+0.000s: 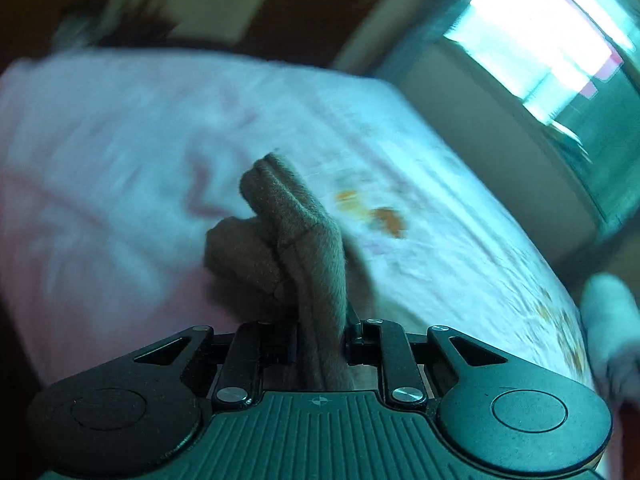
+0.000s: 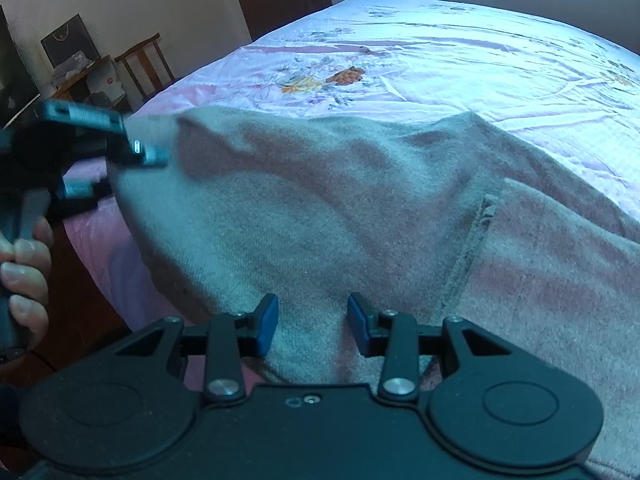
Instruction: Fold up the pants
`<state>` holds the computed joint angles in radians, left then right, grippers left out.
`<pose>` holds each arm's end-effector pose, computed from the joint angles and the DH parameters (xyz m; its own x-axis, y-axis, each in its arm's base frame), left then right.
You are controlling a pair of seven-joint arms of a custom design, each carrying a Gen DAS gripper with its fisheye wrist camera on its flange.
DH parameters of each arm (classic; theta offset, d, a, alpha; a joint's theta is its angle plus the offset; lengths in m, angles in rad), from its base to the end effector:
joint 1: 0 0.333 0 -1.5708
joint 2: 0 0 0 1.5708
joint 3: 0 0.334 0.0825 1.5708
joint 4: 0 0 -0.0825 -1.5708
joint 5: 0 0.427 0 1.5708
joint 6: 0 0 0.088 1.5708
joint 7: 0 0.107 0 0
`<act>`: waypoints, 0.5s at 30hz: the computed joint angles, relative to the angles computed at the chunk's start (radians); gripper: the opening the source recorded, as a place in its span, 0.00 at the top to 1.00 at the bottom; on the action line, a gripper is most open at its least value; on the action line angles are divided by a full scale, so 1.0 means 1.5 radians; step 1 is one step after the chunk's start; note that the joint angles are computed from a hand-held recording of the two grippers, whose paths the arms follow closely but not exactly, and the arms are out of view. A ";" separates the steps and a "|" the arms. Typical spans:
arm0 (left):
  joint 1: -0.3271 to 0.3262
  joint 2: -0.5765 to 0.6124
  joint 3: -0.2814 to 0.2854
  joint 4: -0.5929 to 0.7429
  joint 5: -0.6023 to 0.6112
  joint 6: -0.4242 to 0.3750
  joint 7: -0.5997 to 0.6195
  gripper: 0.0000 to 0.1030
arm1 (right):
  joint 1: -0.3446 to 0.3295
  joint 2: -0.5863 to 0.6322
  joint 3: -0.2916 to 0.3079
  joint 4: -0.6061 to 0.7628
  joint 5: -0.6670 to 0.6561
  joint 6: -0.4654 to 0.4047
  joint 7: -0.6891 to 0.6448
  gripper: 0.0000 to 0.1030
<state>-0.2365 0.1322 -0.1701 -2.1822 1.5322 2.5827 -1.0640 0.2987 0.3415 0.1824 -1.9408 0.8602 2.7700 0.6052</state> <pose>0.5421 -0.2519 0.3339 0.5822 -0.6486 0.4903 -0.2742 -0.7243 -0.6326 0.6255 0.2810 0.3407 0.6692 -0.7159 -0.1992 -0.6563 -0.4437 -0.6103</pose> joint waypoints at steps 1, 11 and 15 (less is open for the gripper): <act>-0.002 0.001 -0.001 0.009 0.006 0.000 0.023 0.81 | 0.000 -0.002 0.001 -0.002 0.002 0.003 -0.002 0.70; -0.029 0.053 -0.005 0.118 0.053 0.056 0.131 0.81 | 0.018 -0.007 -0.005 -0.025 -0.076 0.035 -0.054 0.69; -0.047 0.074 -0.001 0.156 0.042 0.065 0.182 0.81 | -0.027 -0.023 0.011 -0.018 0.022 -0.027 -0.067 0.71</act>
